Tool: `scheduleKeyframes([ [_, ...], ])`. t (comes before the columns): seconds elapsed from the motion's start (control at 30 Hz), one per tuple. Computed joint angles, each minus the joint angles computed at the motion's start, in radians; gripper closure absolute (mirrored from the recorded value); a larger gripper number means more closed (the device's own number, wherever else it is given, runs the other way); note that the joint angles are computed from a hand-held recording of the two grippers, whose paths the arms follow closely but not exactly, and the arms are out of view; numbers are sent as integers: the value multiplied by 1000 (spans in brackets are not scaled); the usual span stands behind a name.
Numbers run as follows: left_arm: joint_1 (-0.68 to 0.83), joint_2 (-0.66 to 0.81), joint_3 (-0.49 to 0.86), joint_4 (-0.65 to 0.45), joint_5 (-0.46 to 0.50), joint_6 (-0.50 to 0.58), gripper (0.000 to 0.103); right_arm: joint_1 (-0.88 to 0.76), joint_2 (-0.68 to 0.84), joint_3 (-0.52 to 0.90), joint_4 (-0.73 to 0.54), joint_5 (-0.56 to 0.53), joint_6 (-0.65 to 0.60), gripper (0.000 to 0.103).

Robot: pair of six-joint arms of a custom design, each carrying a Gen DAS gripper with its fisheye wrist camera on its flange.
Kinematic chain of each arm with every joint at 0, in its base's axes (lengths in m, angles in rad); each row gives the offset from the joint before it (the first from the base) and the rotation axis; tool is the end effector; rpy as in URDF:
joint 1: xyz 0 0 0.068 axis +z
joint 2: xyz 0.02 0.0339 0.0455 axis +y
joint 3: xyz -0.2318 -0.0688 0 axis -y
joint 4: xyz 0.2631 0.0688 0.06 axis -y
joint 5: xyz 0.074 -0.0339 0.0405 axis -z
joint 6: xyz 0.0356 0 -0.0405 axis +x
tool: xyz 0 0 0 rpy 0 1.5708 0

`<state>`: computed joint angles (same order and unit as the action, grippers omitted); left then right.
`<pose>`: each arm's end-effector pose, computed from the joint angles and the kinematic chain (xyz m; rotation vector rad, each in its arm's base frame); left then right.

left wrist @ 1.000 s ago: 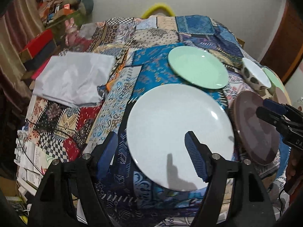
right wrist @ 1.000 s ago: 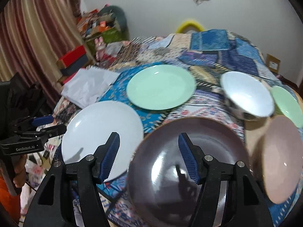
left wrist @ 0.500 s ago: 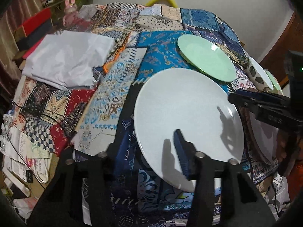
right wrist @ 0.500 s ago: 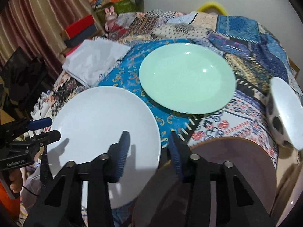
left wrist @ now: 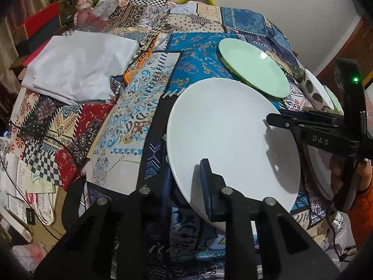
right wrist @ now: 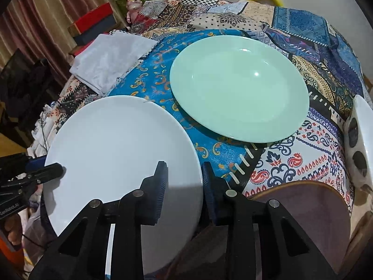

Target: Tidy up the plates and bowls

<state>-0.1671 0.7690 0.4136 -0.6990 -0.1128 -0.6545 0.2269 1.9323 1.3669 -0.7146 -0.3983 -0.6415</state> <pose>0.1732 -0.0251 0.1443 -0.6703 2.5340 -0.1407 0.3739 0.1005 0.1377 -1.2269 2.4533 0.4589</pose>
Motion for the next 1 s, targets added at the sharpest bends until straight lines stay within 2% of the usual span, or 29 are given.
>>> scheduleKeyframes([
  [0.17, 61, -16, -5, -26, 6, 30, 79, -2, -10, -2, -36, -34, 4, 75],
  [0.4, 134, -156, -70, -93, 115, 54, 79, 8, -29, -37, -39, -60, -2, 75],
  [0.7, 46, -147, -71, -95, 67, -22, 75, 19, -25, -57, -18, -41, 3, 74],
  [1.0, -4, -106, -19, -124, 12, -72, 75, -8, -53, -85, -7, -78, 35, 75],
])
